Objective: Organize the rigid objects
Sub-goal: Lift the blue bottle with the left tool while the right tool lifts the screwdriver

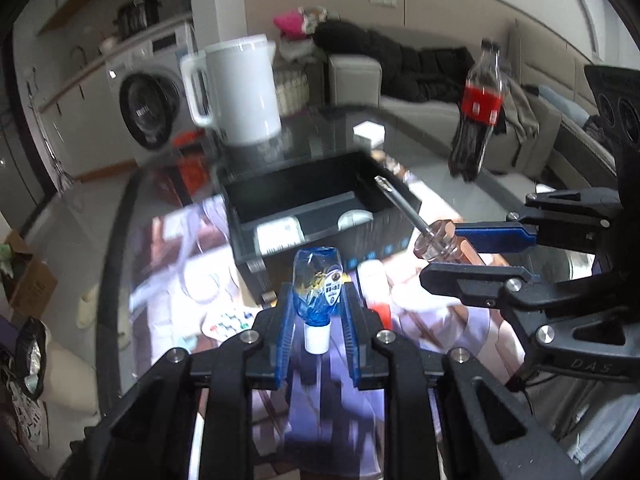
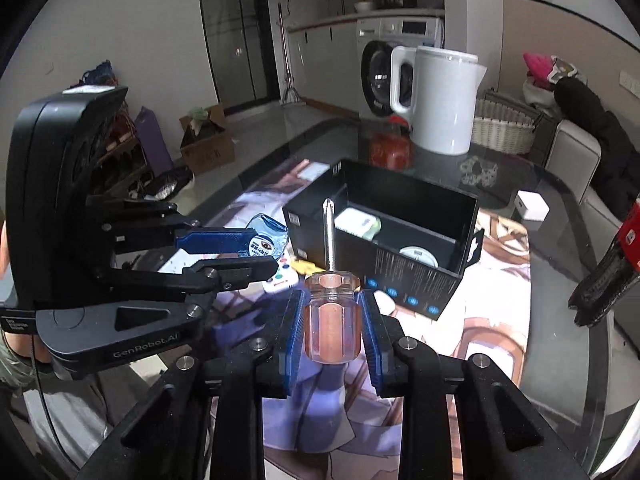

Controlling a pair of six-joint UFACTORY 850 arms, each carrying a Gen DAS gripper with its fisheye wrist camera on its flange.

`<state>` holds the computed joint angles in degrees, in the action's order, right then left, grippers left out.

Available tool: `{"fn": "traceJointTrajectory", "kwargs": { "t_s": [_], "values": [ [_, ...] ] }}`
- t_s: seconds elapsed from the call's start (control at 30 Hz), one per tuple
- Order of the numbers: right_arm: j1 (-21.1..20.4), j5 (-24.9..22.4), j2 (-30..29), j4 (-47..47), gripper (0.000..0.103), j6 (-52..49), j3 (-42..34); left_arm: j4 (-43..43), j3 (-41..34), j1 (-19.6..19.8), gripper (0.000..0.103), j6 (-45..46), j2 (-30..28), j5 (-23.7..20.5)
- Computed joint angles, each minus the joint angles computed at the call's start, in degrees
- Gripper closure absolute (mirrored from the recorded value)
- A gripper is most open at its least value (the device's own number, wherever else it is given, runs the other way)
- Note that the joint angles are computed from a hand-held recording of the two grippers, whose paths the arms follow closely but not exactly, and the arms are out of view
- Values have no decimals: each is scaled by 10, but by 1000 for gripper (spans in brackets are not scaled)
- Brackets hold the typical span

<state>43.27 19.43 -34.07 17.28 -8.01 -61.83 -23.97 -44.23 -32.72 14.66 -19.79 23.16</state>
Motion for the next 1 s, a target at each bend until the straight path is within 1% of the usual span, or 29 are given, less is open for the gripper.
{"fn": "traceJointTrajectory", "kwargs": {
  "t_s": [0.13, 0.3, 0.37, 0.47, 0.53, 0.63, 0.77, 0.87, 1.0],
  "values": [
    [13, 104, 26, 6, 76, -12, 37, 12, 34, -6, 83, -21, 31, 88],
    [34, 221, 45, 32, 76, -37, 75, -15, 77, -24, 82, -1, 60, 205],
    [40, 258, 51, 35, 76, -38, 88, -12, 89, -27, 82, -5, 68, 239],
    [44, 298, 57, 34, 76, -35, 100, -12, 99, -29, 82, -11, 75, 268],
    [46, 304, 59, 34, 76, -32, 101, -8, 100, -27, 82, -12, 75, 273],
    [47, 299, 64, 41, 76, -30, 103, 0, 98, -21, 82, -18, 73, 263],
    [46, 293, 68, 47, 76, -24, 102, -6, 96, -23, 82, -15, 76, 254],
    [43, 301, 71, 42, 76, -13, 104, -6, 93, -23, 82, -18, 76, 250],
    [47, 304, 72, 51, 76, -24, 98, -3, 81, -21, 82, -24, 71, 246]
  ]
}}
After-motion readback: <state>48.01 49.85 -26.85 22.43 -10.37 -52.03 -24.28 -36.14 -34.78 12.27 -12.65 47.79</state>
